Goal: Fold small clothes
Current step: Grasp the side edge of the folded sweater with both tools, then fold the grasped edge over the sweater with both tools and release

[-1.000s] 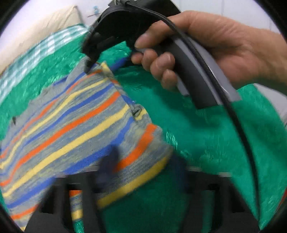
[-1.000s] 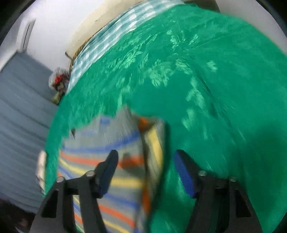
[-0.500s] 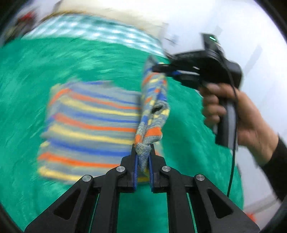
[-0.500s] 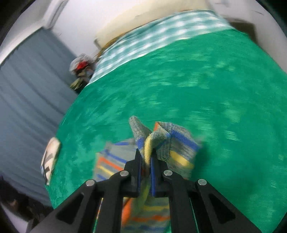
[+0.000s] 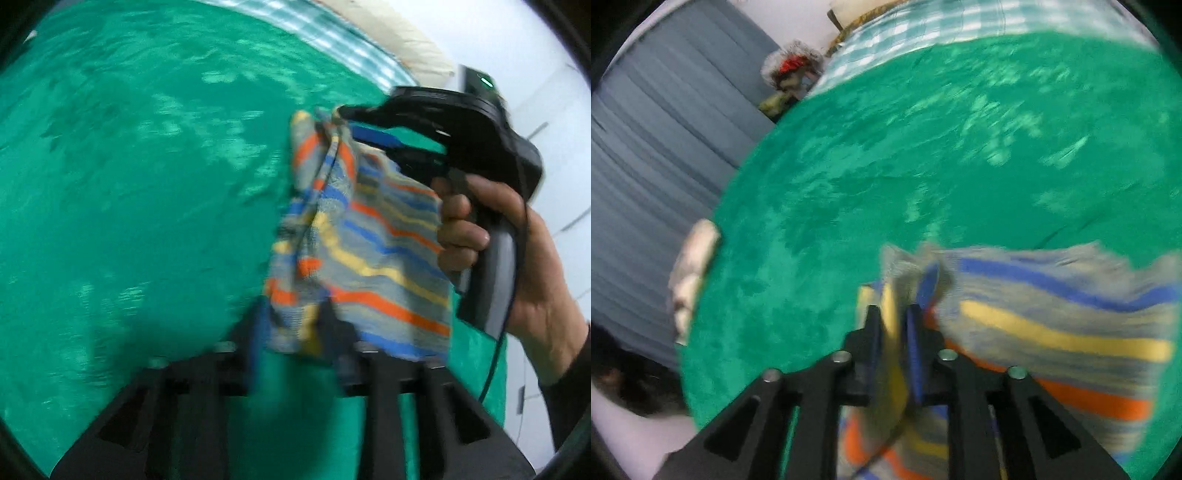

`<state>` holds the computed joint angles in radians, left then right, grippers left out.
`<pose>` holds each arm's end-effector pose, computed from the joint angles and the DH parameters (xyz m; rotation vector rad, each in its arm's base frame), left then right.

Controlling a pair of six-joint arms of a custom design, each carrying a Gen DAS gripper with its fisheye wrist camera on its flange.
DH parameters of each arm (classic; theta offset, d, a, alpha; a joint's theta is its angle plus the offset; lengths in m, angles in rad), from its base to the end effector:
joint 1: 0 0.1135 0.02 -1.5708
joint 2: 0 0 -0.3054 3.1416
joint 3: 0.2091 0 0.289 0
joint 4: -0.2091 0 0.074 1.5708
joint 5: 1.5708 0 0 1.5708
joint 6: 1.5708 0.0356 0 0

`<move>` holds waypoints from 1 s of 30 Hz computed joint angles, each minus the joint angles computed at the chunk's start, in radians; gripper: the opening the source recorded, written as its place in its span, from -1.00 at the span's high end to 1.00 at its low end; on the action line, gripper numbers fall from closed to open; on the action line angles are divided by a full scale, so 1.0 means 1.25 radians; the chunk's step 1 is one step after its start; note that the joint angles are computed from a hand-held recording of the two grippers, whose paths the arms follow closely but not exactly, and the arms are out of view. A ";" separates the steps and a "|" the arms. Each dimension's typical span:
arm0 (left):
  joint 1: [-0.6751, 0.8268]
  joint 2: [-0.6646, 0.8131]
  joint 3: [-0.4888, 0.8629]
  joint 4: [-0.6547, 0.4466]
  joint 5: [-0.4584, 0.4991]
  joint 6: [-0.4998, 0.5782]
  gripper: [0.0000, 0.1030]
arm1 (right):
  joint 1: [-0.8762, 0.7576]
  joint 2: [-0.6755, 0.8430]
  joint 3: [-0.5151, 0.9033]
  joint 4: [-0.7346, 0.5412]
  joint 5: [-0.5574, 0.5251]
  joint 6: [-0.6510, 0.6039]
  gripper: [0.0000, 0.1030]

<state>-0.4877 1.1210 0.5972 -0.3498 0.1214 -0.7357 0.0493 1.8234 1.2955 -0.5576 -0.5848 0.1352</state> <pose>0.2031 -0.1126 0.2152 -0.2604 2.5463 -0.6614 0.4177 0.0403 0.2269 -0.0817 2.5996 0.8366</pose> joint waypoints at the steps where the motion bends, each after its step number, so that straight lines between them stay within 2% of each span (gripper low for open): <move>1: 0.016 -0.032 -0.010 -0.014 0.002 0.005 -0.10 | -0.009 -0.013 -0.029 0.038 -0.031 0.032 0.32; 2: 0.033 -0.053 -0.016 -0.020 0.008 0.018 -0.12 | -0.016 -0.028 -0.049 0.065 -0.045 0.053 0.23; 5: 0.060 -0.133 -0.003 -0.092 -0.003 0.073 -0.12 | -0.072 -0.127 -0.127 0.117 -0.078 0.055 0.23; 7: 0.058 -0.158 0.018 -0.105 -0.002 0.118 -0.03 | -0.114 -0.196 -0.150 0.061 -0.040 -0.031 0.23; 8: 0.067 -0.154 0.024 -0.095 0.017 0.148 0.14 | -0.137 -0.237 -0.169 0.028 -0.013 -0.099 0.23; 9: 0.067 -0.133 0.040 -0.075 0.043 0.179 0.34 | -0.157 -0.276 -0.187 -0.002 0.011 -0.160 0.23; 11: 0.066 -0.075 0.075 -0.025 0.087 0.233 0.52 | -0.204 -0.349 -0.229 -0.063 0.038 -0.274 0.24; 13: 0.042 0.006 0.114 0.027 0.121 0.283 0.55 | -0.254 -0.397 -0.262 -0.133 -0.011 -0.369 0.24; 14: 0.033 0.061 0.145 0.031 0.137 0.297 0.63 | -0.268 -0.408 -0.276 -0.160 -0.039 -0.400 0.24; 15: 0.029 0.124 0.176 0.006 0.147 0.320 0.80 | -0.273 -0.416 -0.297 -0.176 -0.062 -0.426 0.25; 16: 0.021 0.154 0.187 -0.011 0.130 0.331 0.86 | -0.273 -0.420 -0.321 -0.183 -0.070 -0.444 0.26; 18: 0.003 0.224 0.211 -0.072 0.036 0.367 0.91 | -0.233 -0.413 -0.388 -0.151 -0.018 -0.446 0.27; 19: 0.009 0.242 0.211 -0.093 0.015 0.381 0.91 | -0.206 -0.395 -0.412 -0.130 0.039 -0.442 0.27; 20: 0.027 0.239 0.207 -0.100 0.035 0.386 0.91 | -0.190 -0.387 -0.438 -0.103 0.080 -0.442 0.28; 21: 0.051 0.218 0.202 -0.108 0.065 0.385 0.91 | -0.193 -0.398 -0.449 -0.086 0.072 -0.445 0.31; 22: 0.066 0.198 0.204 -0.112 0.075 0.386 0.91 | -0.204 -0.401 -0.437 -0.097 0.058 -0.446 0.32; 25: 0.080 0.199 0.255 -0.093 0.104 0.404 0.66 | -0.247 -0.390 -0.360 -0.118 -0.003 -0.436 0.32; 29: 0.068 0.374 0.393 -0.055 0.084 0.405 0.59 | -0.225 -0.309 -0.258 -0.065 0.037 -0.384 0.31; 30: 0.076 0.447 0.447 -0.068 0.054 0.388 0.67 | -0.213 -0.266 -0.229 -0.044 0.051 -0.362 0.31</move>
